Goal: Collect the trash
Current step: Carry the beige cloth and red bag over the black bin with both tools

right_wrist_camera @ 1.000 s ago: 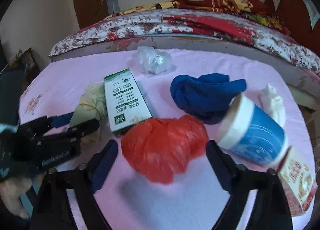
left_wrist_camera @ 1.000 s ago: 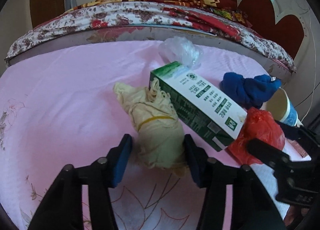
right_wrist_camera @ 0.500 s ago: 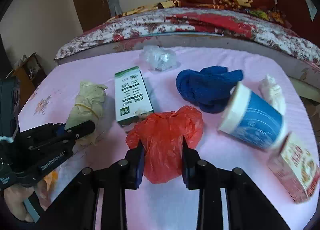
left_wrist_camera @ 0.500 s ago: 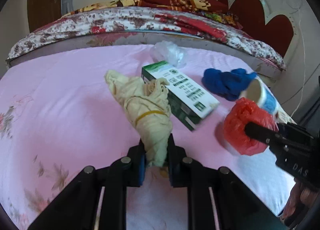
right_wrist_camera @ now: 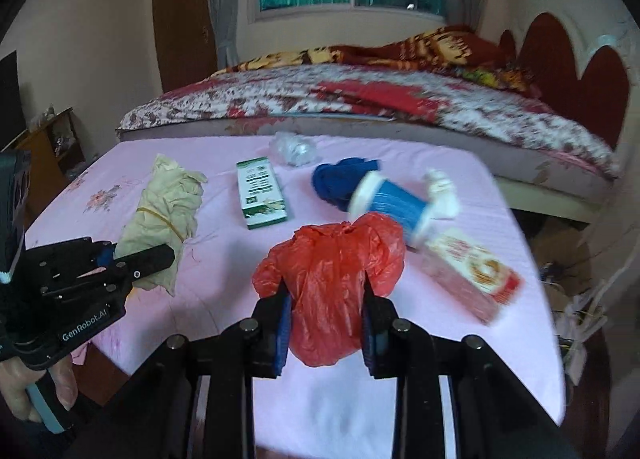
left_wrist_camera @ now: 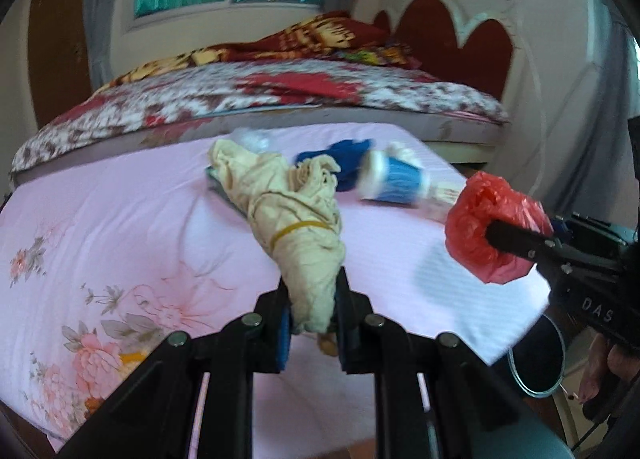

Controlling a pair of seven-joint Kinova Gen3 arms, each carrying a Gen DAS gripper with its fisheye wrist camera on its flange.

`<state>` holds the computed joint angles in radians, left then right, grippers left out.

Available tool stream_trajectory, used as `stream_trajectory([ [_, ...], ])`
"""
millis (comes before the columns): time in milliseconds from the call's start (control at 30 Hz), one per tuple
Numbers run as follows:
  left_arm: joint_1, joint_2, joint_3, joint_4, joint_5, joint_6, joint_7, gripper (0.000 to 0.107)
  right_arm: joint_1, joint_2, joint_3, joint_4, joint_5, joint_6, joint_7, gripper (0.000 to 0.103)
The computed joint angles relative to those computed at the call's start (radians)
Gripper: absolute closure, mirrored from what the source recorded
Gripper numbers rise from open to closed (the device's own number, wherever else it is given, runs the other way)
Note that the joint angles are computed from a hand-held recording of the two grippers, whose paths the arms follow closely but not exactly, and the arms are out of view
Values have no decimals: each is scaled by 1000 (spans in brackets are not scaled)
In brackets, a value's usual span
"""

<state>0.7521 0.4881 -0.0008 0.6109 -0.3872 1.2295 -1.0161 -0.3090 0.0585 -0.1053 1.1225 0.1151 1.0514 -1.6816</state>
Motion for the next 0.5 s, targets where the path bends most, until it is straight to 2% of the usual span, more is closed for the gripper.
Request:
stream_trajectory([
  [100, 33, 6, 6, -13, -8, 0, -4, 89, 22, -74, 10, 56, 11, -1, -7, 72],
  [300, 97, 63, 8, -124, 8, 38, -41, 89, 101, -207, 27, 141, 7, 18, 0, 72],
  [500, 149, 149, -8, -305, 45, 112, -114, 89, 177, -302, 56, 206, -17, 37, 35, 72],
])
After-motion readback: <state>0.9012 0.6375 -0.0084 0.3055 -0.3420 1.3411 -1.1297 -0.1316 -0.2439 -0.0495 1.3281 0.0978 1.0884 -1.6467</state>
